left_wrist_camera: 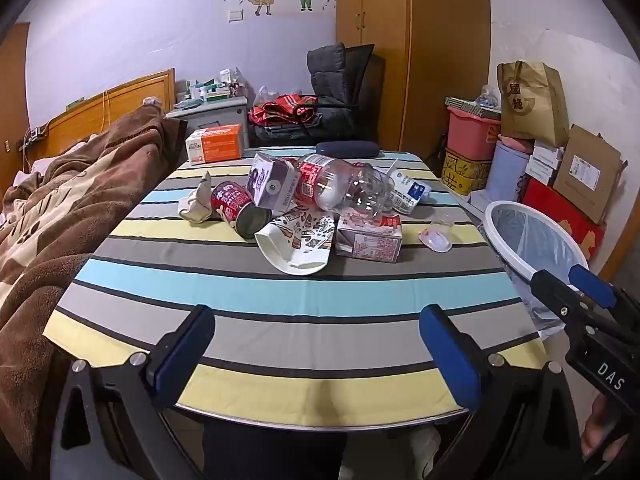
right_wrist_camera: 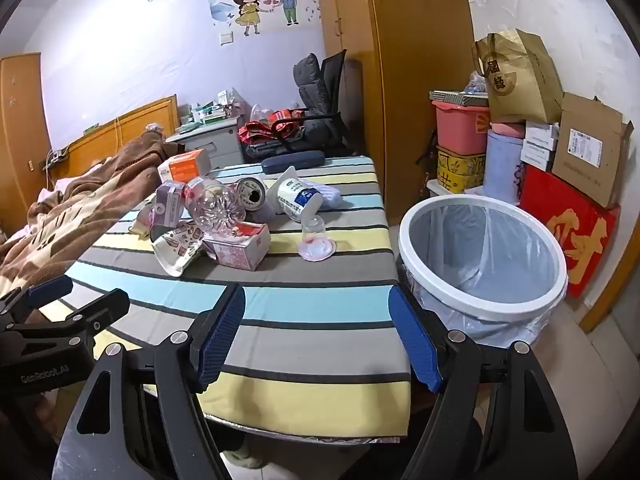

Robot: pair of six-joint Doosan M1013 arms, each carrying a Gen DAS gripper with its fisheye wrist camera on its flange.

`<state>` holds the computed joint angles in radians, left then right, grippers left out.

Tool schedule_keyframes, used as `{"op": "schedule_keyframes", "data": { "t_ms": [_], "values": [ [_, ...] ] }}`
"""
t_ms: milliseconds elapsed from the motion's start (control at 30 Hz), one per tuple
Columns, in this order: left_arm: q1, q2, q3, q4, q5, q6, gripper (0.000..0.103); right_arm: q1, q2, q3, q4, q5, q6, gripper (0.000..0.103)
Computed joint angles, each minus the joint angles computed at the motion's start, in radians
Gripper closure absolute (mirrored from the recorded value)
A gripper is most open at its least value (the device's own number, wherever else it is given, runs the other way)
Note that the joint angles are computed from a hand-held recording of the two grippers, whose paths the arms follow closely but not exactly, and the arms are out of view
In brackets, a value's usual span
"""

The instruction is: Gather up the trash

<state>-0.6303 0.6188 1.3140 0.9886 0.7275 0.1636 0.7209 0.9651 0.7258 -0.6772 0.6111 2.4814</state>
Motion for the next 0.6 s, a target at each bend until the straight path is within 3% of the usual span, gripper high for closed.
{"op": "schedule_keyframes", "data": {
  "t_ms": [200,600],
  "values": [
    [-0.004,-0.002,-0.002,0.000,0.010,0.005,0.000,0.001,-0.008,0.019,-0.033,-0.023,0.033,0.027],
    [0.002,-0.006,0.006,-0.014,-0.007,-0.002,0.000,0.004,-0.001,0.003,-0.030,0.003,0.027,0.027]
  ]
}}
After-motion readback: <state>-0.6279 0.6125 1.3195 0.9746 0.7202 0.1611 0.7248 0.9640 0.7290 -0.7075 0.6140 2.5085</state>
